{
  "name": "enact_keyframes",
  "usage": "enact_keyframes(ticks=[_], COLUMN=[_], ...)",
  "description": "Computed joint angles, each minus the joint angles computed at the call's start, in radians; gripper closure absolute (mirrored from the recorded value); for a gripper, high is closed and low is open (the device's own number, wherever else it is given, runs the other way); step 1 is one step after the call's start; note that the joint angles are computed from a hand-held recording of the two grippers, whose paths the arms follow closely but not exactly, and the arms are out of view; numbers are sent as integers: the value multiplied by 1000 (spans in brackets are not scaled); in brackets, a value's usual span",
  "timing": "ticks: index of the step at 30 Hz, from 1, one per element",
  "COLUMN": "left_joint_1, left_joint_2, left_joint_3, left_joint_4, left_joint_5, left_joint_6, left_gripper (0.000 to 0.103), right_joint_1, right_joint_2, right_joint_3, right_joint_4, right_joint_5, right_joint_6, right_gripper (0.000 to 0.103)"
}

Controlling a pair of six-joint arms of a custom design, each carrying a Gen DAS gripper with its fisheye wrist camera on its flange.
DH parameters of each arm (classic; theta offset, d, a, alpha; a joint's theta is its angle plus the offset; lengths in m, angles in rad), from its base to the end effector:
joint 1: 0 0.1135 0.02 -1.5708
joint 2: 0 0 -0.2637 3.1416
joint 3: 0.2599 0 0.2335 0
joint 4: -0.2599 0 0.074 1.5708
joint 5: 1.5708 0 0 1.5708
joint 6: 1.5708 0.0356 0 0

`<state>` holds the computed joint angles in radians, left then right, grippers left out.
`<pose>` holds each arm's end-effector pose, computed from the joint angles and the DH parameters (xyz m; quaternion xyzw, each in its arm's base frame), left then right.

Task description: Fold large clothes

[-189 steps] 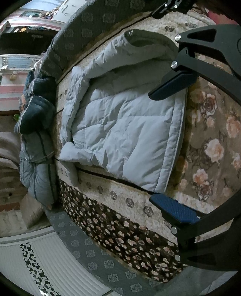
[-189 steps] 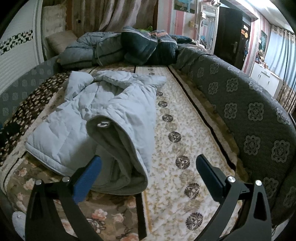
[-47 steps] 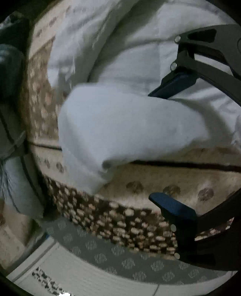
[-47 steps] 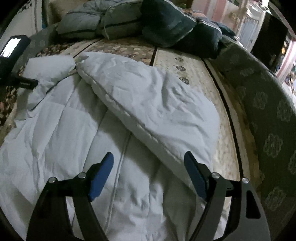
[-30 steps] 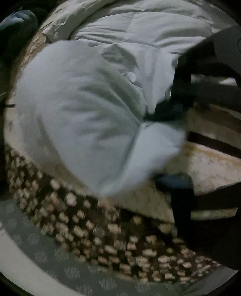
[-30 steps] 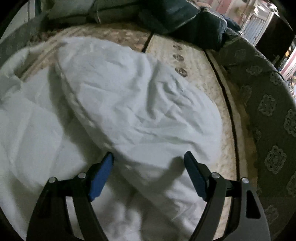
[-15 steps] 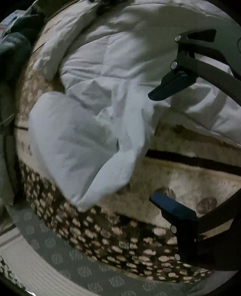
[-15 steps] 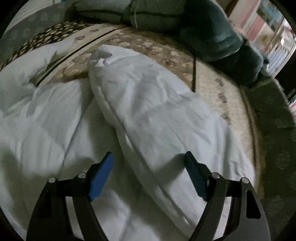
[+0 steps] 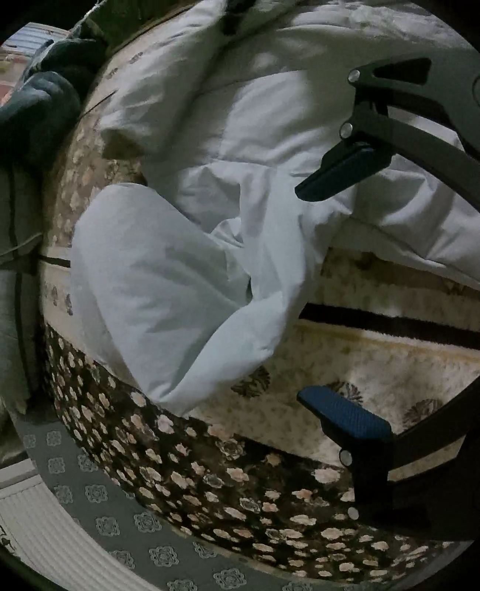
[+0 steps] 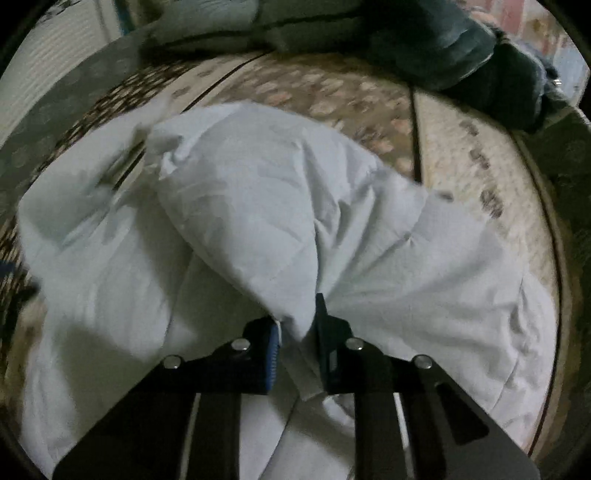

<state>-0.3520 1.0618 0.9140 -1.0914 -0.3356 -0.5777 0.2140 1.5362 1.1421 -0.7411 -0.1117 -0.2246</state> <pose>0.1529 -0.0437 0.2681 -0.1369 0.9631 0.0743 0.2193 0.2810 0.0651 0.2466 -0.2238 0.9489 0.0534 0.2160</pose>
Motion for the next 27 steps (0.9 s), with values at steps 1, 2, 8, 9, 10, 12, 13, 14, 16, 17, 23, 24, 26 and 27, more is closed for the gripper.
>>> enact_keyframes(ticks=[1, 2, 8, 9, 10, 12, 13, 14, 16, 17, 23, 24, 26, 27], left_joint_1=[-4, 0, -12, -45, -64, -104, -155, -187, -259, -299, -382, -361, -296, -266], left_joint_2=[-2, 1, -26, -89, -101, -84, -61, -47, -5, 21, 62, 58, 76, 84], left_joint_3=[-2, -2, 28, 42, 42, 50, 61, 68, 84, 95, 118, 113, 108, 101], left_joint_4=[-1, 4, 20, -62, -49, -37, -40, -42, -42, -39, 30, 60, 113, 143], left_joint_5=[-1, 4, 39, 32, 41, 32, 10, -8, -46, -59, -44, -1, 103, 147], left_joint_6=[-3, 5, 45, 20, 18, -11, -38, -52, -82, -101, -126, -117, -112, -113], left_gripper=[4, 4, 4, 4, 4, 4, 4, 4, 4, 4, 4, 4, 7, 7], right_joint_1=[-4, -12, 46, 41, 29, -5, -23, -38, -77, -110, -422, -503, -615, -654], right_joint_2=[-29, -74, -256, -261, -260, -265, -278, -288, -331, -358, -448, -449, -438, -429], right_joint_3=[-24, -58, -175, -178, -176, -166, -159, -153, -149, -148, -168, -174, -183, -187], right_joint_4=[-9, -27, -73, -79, -88, -114, -135, -148, -174, -187, -148, -133, -96, -77], right_joint_5=[-13, -33, 3, 2, -4, -25, -33, -41, -42, -34, -6, -30, -58, -73], right_joint_6=[-12, -24, -74, -81, -83, -82, -83, -91, -117, -147, -336, -371, -418, -434], right_gripper=[85, 85, 85, 84, 82, 76, 67, 63, 45, 40, 18, 18, 16, 14])
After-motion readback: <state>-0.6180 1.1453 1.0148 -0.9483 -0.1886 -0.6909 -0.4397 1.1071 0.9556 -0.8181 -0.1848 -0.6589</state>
